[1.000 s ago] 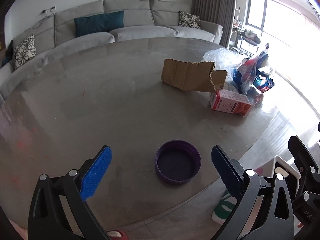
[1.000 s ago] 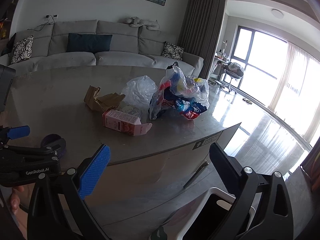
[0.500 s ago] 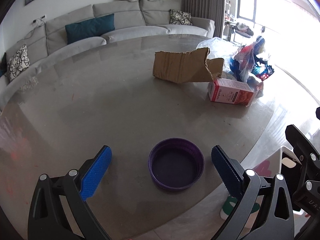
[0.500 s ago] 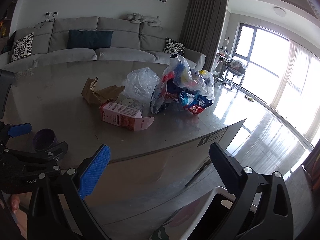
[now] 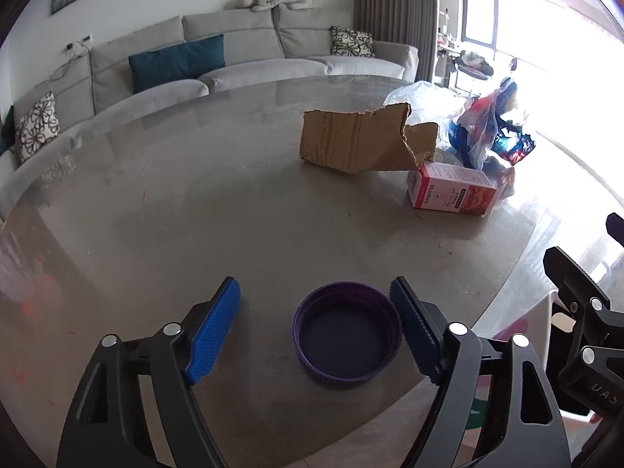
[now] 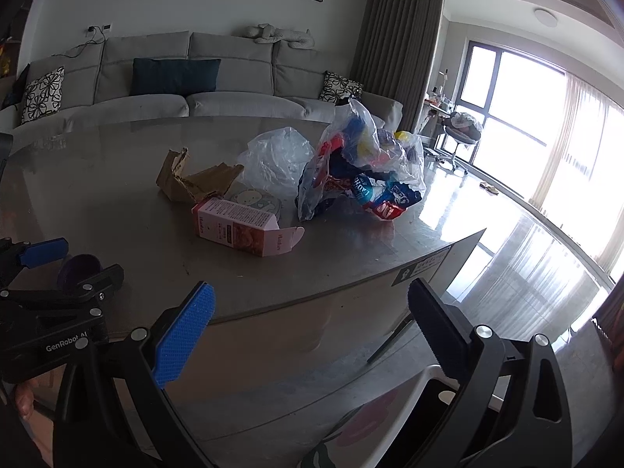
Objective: Collect trash
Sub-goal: 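Move both tools back to the table and close the left gripper on the purple lid, then grasp the pink-and-white carton with the right gripper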
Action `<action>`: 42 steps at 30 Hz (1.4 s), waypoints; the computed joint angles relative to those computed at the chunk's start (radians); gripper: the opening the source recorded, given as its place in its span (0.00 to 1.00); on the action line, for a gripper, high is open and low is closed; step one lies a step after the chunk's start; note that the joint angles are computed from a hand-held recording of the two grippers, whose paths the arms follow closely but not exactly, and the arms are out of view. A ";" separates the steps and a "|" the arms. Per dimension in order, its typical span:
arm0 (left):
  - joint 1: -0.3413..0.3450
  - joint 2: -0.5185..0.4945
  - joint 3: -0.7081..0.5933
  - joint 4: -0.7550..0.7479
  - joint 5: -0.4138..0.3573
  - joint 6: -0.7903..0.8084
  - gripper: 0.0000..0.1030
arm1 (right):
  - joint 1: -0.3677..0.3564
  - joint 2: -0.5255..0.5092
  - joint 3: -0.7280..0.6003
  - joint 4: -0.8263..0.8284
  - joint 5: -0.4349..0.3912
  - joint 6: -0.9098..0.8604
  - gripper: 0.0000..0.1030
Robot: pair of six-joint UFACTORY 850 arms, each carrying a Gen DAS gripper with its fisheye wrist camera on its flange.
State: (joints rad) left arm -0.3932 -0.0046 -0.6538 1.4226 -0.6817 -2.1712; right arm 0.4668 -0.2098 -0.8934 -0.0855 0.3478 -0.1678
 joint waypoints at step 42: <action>0.064 0.081 -0.032 0.138 -0.023 0.117 0.45 | -0.017 -0.227 -0.262 -0.795 0.086 0.629 0.96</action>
State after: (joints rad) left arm -0.3290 0.0765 -0.6861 1.5603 -0.7047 -2.0540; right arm 0.4499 -0.4366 -1.1552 -0.8810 0.4340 0.4617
